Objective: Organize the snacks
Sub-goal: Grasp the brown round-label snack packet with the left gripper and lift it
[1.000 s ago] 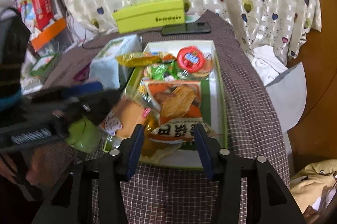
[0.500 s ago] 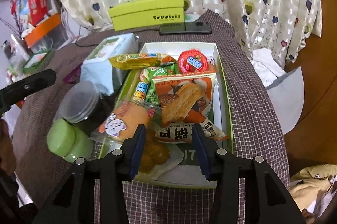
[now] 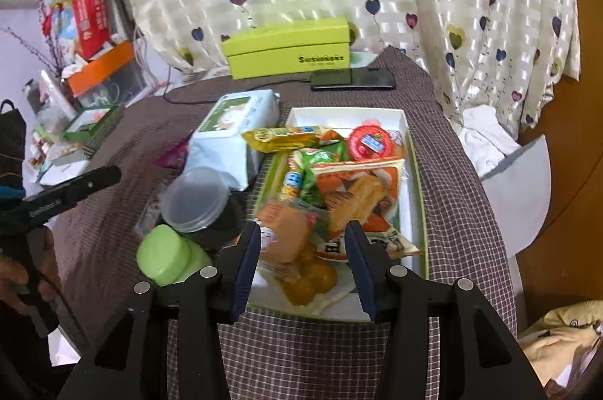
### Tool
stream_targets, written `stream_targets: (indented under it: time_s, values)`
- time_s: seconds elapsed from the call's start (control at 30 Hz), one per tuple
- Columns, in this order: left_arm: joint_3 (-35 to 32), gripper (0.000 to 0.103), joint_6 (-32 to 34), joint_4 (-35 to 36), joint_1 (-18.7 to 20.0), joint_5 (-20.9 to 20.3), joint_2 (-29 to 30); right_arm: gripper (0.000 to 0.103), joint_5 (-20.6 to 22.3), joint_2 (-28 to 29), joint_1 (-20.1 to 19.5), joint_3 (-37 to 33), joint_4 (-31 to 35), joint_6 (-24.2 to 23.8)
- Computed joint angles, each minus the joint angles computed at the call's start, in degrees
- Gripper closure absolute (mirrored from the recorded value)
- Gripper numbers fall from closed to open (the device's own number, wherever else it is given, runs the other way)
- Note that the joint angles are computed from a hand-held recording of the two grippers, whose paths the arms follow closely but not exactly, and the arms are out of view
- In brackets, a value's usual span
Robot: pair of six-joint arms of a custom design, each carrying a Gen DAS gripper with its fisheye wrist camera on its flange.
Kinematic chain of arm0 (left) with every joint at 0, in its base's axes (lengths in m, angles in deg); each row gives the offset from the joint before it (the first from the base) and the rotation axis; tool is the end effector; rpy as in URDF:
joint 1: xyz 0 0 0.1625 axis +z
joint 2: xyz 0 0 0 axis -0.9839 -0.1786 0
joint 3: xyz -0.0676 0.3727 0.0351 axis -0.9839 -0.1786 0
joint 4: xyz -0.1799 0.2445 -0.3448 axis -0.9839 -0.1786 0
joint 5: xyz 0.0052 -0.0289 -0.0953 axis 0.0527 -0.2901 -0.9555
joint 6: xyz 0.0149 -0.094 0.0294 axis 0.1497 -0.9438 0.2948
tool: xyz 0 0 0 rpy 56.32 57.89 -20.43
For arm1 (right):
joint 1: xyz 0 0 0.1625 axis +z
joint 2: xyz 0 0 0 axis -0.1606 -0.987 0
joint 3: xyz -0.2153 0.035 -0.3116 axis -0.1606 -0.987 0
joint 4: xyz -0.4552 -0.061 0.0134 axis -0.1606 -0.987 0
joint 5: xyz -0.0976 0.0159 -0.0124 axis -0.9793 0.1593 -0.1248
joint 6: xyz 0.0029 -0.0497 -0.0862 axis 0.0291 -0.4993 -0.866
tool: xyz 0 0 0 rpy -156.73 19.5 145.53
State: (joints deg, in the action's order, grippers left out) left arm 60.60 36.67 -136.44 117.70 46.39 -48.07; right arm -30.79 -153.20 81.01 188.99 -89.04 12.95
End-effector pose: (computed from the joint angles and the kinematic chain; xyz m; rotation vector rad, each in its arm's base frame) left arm -0.2929 -0.4913 0.0365 0.4008 2.4685 -0.9794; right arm -0.0170 -0.4691 0.2956 0.6713 -2.4424 0.8743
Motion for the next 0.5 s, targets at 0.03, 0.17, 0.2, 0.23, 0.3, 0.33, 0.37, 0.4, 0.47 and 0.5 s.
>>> stream_targets:
  time_s: [0.03,0.17,0.2,0.23,0.3,0.33,0.37,0.4,0.47,0.5]
  values:
    - [0.5,0.049,-0.4,0.2,0.0,0.3,-0.4,0.057,0.0,0.0,0.2,0.1,0.1,-0.1]
    - [2.1,0.049,-1.7,0.9,0.1,1.1,-1.6,0.057,-0.1,-0.1,0.8,0.6,0.5,-0.6]
    - [2.2,0.049,-1.9,1.2,0.1,1.1,-1.7,0.057,-0.1,-0.1,1.0,0.7,0.6,-0.8]
    - [2.4,0.049,-2.1,1.4,0.2,1.0,-1.8,0.057,-0.1,-0.1,1.1,0.7,0.7,-0.9]
    - [2.6,0.049,-2.4,1.9,0.4,0.8,-1.9,0.057,-0.1,0.0,1.3,0.7,0.7,-1.1]
    - [2.5,0.049,-2.5,2.3,0.4,0.8,-1.8,0.057,-0.1,0.1,1.4,0.7,0.8,-1.1]
    - [2.5,0.049,-2.6,2.7,0.5,0.7,-1.8,0.057,-0.1,0.1,1.5,0.7,0.8,-1.1]
    - [2.5,0.049,-2.9,3.4,0.6,0.7,-1.7,0.057,-0.2,0.2,1.6,0.6,0.8,-1.1]
    - [1.9,0.049,-3.2,4.7,0.9,0.5,-1.3,0.057,-0.3,0.4,1.7,0.6,1.0,-1.1]
    - [1.8,0.049,-3.2,5.1,1.1,0.1,-1.2,0.057,-0.4,0.5,1.8,0.5,1.0,-1.2]
